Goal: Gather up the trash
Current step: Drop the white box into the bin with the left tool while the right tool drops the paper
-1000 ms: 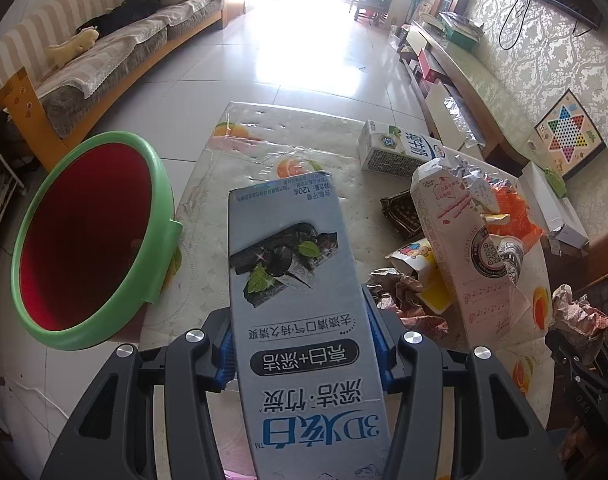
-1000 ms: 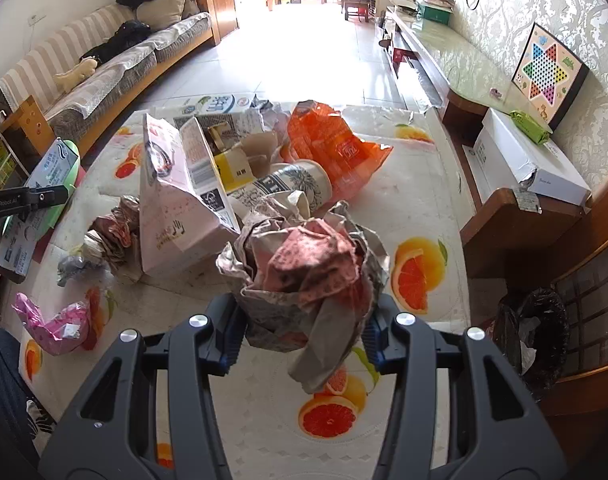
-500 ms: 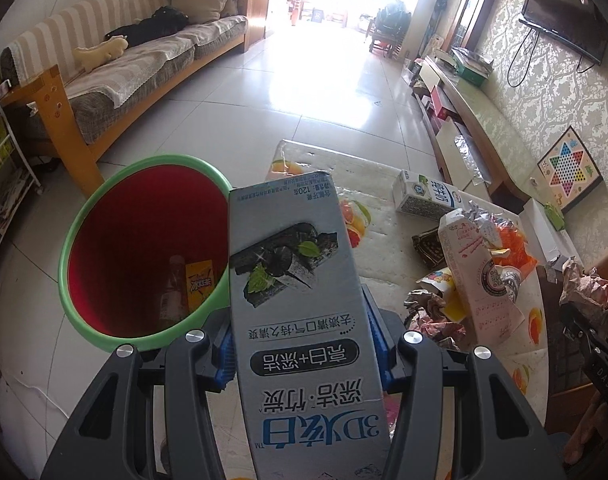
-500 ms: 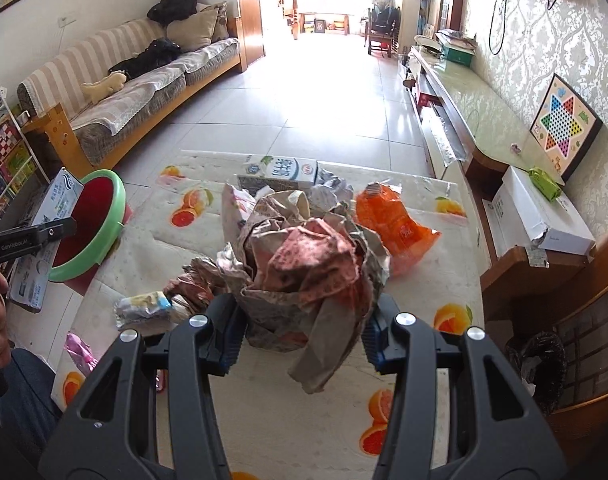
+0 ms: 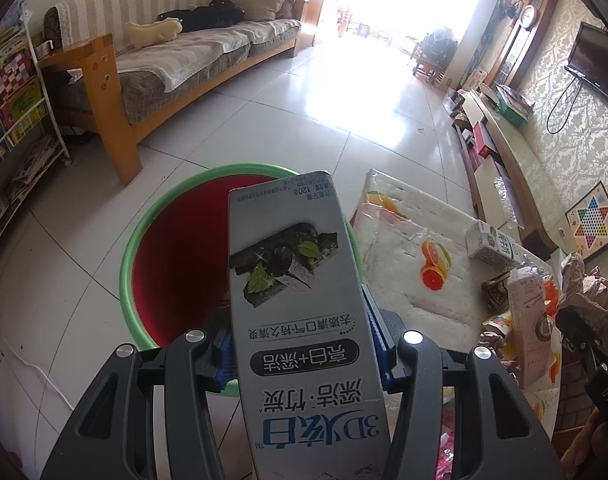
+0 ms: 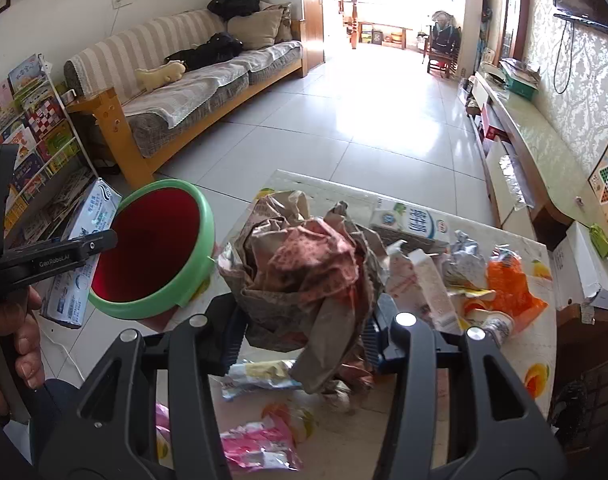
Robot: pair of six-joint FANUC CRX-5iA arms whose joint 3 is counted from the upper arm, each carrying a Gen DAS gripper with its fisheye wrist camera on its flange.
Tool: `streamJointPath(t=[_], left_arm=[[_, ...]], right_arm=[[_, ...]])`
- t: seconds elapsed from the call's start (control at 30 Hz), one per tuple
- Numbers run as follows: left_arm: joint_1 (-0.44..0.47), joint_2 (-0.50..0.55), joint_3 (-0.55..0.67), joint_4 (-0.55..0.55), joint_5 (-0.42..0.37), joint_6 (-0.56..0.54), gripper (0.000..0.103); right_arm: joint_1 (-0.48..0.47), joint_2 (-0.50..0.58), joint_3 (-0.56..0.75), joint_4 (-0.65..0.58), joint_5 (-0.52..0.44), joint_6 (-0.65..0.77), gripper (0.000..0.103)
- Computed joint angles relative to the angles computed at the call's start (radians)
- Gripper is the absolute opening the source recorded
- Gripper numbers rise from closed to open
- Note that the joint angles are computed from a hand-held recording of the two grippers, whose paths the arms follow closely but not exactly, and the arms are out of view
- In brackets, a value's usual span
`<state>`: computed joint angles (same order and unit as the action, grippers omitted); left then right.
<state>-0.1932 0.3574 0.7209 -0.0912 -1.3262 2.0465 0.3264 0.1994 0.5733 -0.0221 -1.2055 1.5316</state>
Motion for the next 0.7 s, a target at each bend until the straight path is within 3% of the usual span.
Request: streamJointPath(t=[0.53,0.63,0.7], left_arm=[[0.112,0.001,-0.093,0.073,0.069,0.040,0.051],[0.114,0.000,-0.102,0.078,0.082,0.051,0.076],[0.112,-0.003,-0.105,0.067,0.083,0.059,0.080]], right_arm=[[0.111,0.131,0.136,-0.017,-0.027,0.007,0.047],[0.114,0.134,0.136,-0.016,-0.026,0.010,0.047],[0.113,0.137,0.140,-0.018,-0.028,0.014,0.047]])
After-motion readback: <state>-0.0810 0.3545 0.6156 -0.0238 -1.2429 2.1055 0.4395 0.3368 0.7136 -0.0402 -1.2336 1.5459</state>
